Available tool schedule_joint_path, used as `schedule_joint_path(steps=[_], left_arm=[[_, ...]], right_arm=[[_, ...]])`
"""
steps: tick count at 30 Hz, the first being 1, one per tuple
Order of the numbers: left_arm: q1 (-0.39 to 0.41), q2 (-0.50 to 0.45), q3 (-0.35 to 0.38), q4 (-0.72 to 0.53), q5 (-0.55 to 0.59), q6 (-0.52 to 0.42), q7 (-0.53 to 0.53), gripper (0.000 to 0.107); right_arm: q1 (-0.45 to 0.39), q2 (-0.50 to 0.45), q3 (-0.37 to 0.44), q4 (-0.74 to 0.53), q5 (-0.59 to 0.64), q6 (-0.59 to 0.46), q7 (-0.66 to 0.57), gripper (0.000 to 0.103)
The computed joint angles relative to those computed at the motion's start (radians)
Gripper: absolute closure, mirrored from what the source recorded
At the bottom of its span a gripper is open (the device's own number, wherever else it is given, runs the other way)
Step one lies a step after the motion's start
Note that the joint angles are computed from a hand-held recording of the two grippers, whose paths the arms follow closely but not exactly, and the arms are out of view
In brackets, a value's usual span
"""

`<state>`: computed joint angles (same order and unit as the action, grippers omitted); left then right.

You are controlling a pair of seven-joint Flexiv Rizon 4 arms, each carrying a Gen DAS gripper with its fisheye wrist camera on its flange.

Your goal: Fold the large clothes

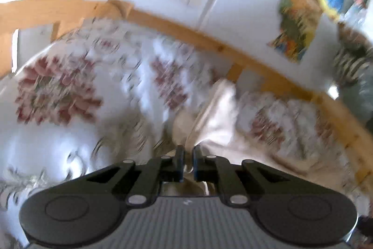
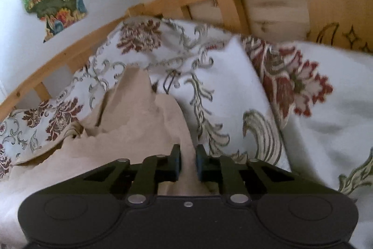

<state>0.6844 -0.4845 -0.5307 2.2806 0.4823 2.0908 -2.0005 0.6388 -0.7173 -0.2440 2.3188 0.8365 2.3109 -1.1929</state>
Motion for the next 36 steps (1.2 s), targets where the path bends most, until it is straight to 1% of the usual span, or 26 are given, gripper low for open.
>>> schedule_joint_path(steps=[2,4,7,8,9,11,12,13,14,16,17,19,20,23,24,25,26,27,28,29,30,31,32,34,35,36], left_arm=[[0.036,-0.041,-0.023,0.019,-0.019,-0.033,-0.037,0.100],[0.040,-0.071,-0.017,0.037,-0.048,-0.041,-0.040,0.100],[-0.039,-0.071,0.061,0.031,-0.088,-0.052,0.024,0.100],[-0.066,-0.062,0.083,0.027,-0.101,-0.061,0.047,0.100],[-0.074,-0.059,0.087,0.025,-0.112,-0.065,0.059,0.100],[-0.058,-0.046,0.062,0.032,-0.125,-0.068,0.063,0.100],[-0.044,-0.038,0.046,0.039,-0.123,-0.050,0.059,0.100],[-0.034,-0.029,0.036,0.042,-0.106,-0.025,0.065,0.100],[-0.032,-0.014,0.033,0.036,-0.086,-0.023,0.079,0.100],[-0.037,0.003,0.036,0.020,-0.068,-0.056,0.111,0.100],[-0.044,0.005,0.038,0.013,-0.080,-0.087,0.123,0.100],[-0.082,0.003,0.066,0.008,-0.130,-0.144,0.155,0.099],[-0.109,0.001,0.089,0.011,-0.162,-0.165,0.166,0.099],[-0.201,-0.002,0.161,0.006,-0.238,-0.191,0.208,0.098],[-0.241,0.007,0.198,0.000,-0.255,-0.213,0.240,0.093],[-0.278,0.014,0.232,-0.005,-0.275,-0.231,0.266,0.085],[-0.287,0.021,0.238,-0.003,-0.292,-0.237,0.276,0.082],[-0.268,0.025,0.220,0.010,-0.301,-0.224,0.279,0.074],[-0.222,0.024,0.173,0.025,-0.304,-0.208,0.277,0.058],[-0.173,0.019,0.127,0.043,-0.299,-0.183,0.274,0.049],[-0.147,0.010,0.101,0.054,-0.293,-0.154,0.267,0.036],[-0.131,0.007,0.090,0.066,-0.282,-0.128,0.257,0.031],[-0.114,0.006,0.081,0.075,-0.267,-0.114,0.249,0.030],[-0.090,0.012,0.064,0.091,-0.239,-0.101,0.232,0.016],[-0.106,0.018,0.082,0.098,-0.235,-0.081,0.226,0.013],[-0.142,0.025,0.115,0.106,-0.239,-0.058,0.218,0.008]], right_arm=[[-0.039,-0.008,0.030,-0.006,-0.033,0.015,0.022,0.090],[-0.042,-0.024,0.026,-0.016,-0.049,0.023,0.013,0.090],[0.016,-0.042,-0.028,-0.033,-0.019,0.006,-0.047,0.090],[0.021,-0.041,-0.031,-0.033,-0.014,0.001,-0.055,0.090],[0.015,-0.037,-0.025,-0.032,-0.016,-0.002,-0.054,0.090],[-0.013,-0.027,0.003,-0.021,-0.029,0.008,-0.035,0.090],[-0.025,-0.021,0.015,-0.015,-0.033,0.011,-0.024,0.090],[-0.028,-0.016,0.018,-0.011,-0.031,0.010,-0.019,0.090],[-0.026,-0.010,0.017,-0.007,-0.025,0.005,-0.017,0.090],[-0.041,-0.004,0.030,0.000,-0.033,0.011,-0.002,0.090],[-0.049,-0.004,0.034,-0.002,-0.039,0.008,0.006,0.090],[-0.050,-0.008,0.031,-0.010,-0.045,-0.009,0.013,0.089],[-0.033,-0.012,0.015,-0.015,-0.039,-0.021,0.006,0.088],[0.009,-0.022,-0.028,-0.015,-0.032,-0.033,-0.018,0.086],[0.016,-0.027,-0.036,-0.017,-0.032,-0.034,-0.022,0.086],[0.017,-0.031,-0.040,-0.019,-0.037,-0.035,-0.025,0.086],[0.024,-0.035,-0.051,-0.024,-0.034,-0.046,-0.028,0.086],[0.039,-0.040,-0.069,-0.030,-0.024,-0.062,-0.033,0.085],[0.058,-0.046,-0.089,-0.035,-0.013,-0.077,-0.037,0.084],[0.066,-0.051,-0.099,-0.035,-0.014,-0.081,-0.038,0.084],[0.078,-0.054,-0.112,-0.035,-0.014,-0.089,-0.038,0.083],[0.087,-0.054,-0.123,-0.034,-0.015,-0.096,-0.037,0.083],[0.095,-0.053,-0.133,-0.030,-0.016,-0.100,-0.034,0.083],[0.115,-0.055,-0.152,-0.022,-0.014,-0.102,-0.029,0.078],[0.125,-0.056,-0.161,-0.019,-0.014,-0.105,-0.027,0.074],[0.136,-0.058,-0.172,-0.016,-0.013,-0.111,-0.025,0.069]])
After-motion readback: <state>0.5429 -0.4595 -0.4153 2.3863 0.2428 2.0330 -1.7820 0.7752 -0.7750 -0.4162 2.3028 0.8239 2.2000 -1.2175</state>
